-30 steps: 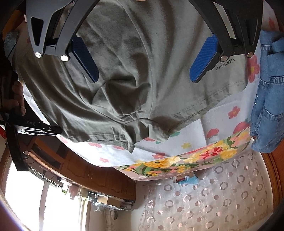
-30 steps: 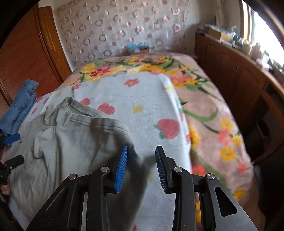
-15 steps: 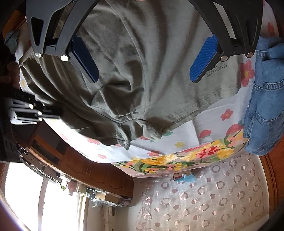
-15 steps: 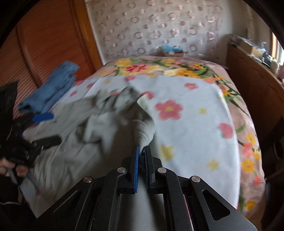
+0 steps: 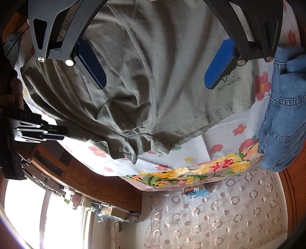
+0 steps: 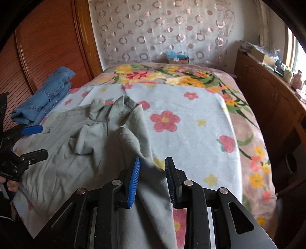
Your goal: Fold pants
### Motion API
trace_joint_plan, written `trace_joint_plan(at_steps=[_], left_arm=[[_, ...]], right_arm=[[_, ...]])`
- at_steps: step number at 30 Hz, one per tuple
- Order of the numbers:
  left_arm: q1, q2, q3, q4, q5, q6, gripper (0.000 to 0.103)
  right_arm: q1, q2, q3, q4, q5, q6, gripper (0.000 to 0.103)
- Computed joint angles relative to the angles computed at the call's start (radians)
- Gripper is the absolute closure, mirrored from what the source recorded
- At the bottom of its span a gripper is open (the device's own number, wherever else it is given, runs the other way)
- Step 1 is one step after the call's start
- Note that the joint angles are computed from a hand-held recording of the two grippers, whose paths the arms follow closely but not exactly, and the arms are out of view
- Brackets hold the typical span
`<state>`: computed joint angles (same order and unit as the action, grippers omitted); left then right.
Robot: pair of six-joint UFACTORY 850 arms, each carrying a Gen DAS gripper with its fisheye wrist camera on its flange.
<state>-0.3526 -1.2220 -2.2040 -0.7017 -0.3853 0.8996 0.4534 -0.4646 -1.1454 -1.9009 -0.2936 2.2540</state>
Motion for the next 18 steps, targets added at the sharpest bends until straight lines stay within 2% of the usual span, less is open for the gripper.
trace_joint_plan(at_steps=[5, 12, 15, 18], left_arm=[[0.003, 0.004, 0.009, 0.004, 0.001, -0.005, 0.000], [0.003, 0.001, 0.006, 0.010, -0.004, -0.012, 0.000], [0.003, 0.006, 0.015, -0.003, -0.002, 0.001, 0.000], [0.003, 0.008, 0.019, -0.006, 0.000, 0.005, 0.000]], right_arm=[[0.005, -0.008, -0.036, 0.158, 0.043, -0.158, 0.075], [0.007, 0.023, -0.005, -0.150, 0.102, 0.123, 0.075], [0.011, 0.023, -0.005, -0.189, 0.079, 0.166, 0.075], [-0.006, -0.001, -0.026, -0.149, 0.042, 0.141, 0.075]])
